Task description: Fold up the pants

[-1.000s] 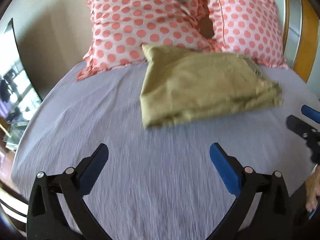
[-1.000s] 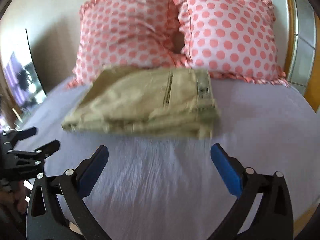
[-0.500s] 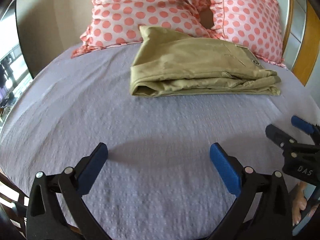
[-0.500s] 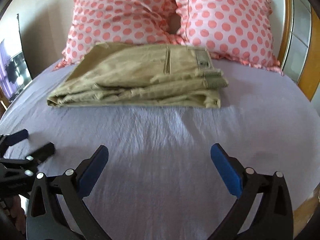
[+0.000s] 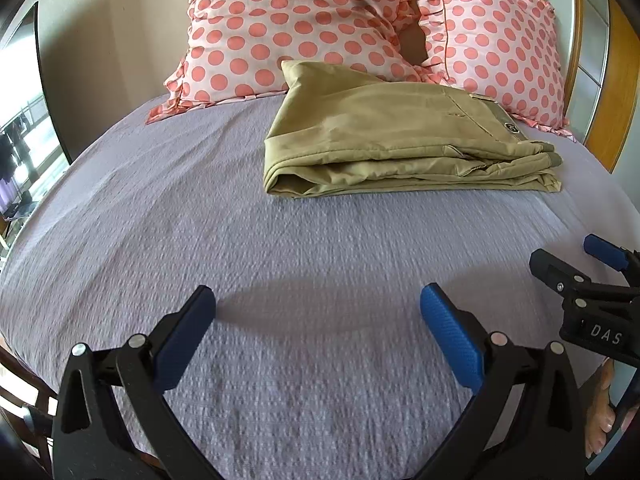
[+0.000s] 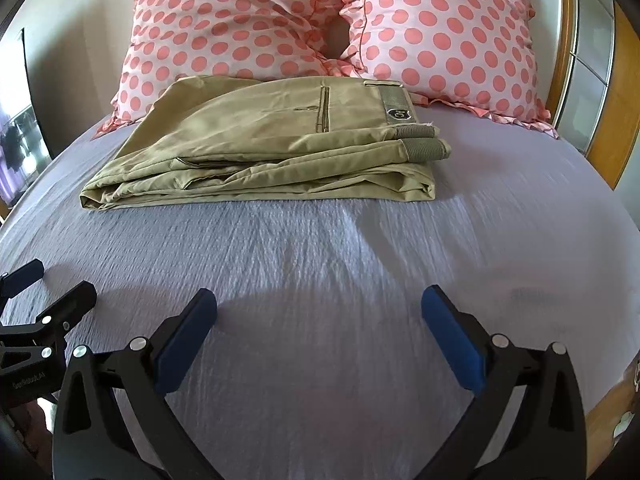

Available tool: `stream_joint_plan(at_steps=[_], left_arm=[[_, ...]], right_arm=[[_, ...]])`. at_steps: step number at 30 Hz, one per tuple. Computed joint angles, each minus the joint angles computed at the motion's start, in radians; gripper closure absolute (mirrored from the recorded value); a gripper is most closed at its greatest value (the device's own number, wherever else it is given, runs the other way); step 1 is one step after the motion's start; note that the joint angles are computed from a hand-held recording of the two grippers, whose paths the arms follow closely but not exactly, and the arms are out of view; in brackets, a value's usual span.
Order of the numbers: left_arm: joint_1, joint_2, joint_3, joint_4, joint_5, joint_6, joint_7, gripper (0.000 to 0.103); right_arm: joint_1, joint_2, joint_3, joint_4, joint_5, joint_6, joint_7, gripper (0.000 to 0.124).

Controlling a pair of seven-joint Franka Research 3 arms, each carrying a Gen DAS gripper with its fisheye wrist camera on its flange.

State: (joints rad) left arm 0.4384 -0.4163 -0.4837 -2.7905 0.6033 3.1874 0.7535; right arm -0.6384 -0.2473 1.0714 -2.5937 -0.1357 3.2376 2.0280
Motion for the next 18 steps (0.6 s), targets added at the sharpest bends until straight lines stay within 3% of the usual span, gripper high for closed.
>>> stream_joint_plan(at_steps=[18], left_arm=[[-0.005, 0.000, 0.007, 0.001, 0.005, -0.002, -0.002, 0.002]], right_arm=[[0.008, 0.003, -0.010, 0.001, -0.003, -0.002, -0.002, 0.022]])
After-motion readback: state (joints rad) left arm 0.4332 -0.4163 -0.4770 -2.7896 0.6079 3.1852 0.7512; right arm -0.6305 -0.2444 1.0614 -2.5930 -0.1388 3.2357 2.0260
